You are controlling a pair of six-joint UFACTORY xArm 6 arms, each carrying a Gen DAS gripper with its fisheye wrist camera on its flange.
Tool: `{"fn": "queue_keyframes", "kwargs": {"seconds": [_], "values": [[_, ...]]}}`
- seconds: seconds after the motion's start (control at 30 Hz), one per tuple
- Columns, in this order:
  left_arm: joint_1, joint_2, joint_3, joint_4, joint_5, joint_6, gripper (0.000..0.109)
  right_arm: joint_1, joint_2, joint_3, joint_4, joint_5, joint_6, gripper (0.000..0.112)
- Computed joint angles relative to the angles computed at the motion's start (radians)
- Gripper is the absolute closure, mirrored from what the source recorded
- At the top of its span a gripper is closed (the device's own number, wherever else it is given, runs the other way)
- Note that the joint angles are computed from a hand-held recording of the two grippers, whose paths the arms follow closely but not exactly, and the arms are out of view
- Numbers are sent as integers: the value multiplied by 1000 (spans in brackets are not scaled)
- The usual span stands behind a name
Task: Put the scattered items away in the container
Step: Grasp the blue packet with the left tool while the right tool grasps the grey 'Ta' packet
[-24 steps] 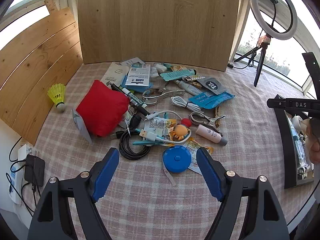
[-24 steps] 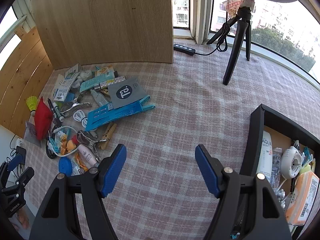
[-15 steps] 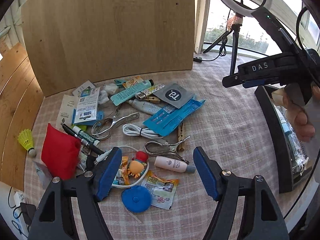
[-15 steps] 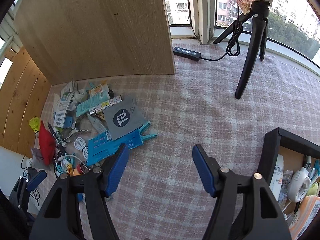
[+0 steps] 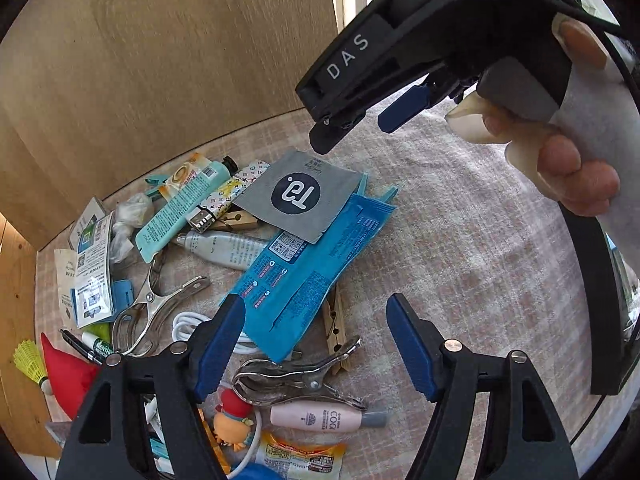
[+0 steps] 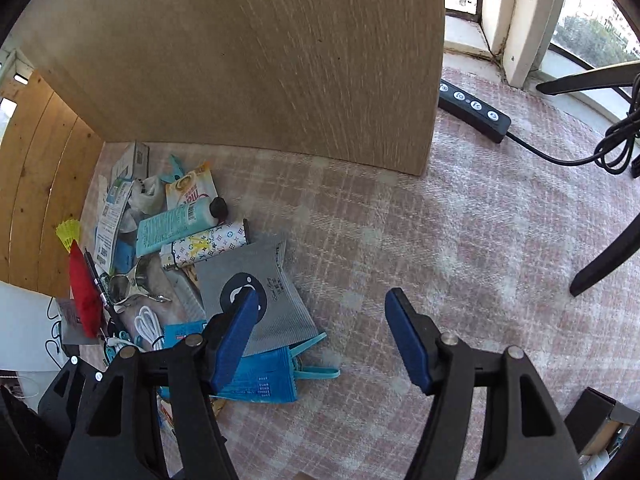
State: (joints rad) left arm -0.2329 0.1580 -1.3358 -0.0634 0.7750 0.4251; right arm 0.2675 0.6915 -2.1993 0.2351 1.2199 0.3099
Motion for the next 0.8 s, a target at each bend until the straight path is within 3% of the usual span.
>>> {"fn": "queue_keyframes", "kwargs": {"seconds": [0.17, 0.23, 0.57, 0.67, 0.7, 0.8], "values": [[0, 48, -38, 40, 5, -41, 38, -16, 47, -41, 98, 12, -25, 47], [-1, 57, -44, 56, 0, -50, 45, -13, 69, -71, 105, 25, -34, 46], [24, 52, -41, 24, 10, -52, 60, 19, 139, -185, 128, 68, -61, 47], [29, 36, -23, 7, 7, -41, 67, 30, 170, -243, 114, 105, -59, 67], [27, 27, -12, 7, 2, -37, 69, 28, 185, -267, 134, 125, -57, 83], [21, 0, 18, 3, -5, -24, 80, 35, 139, -182, 150, 78, -42, 92]]}}
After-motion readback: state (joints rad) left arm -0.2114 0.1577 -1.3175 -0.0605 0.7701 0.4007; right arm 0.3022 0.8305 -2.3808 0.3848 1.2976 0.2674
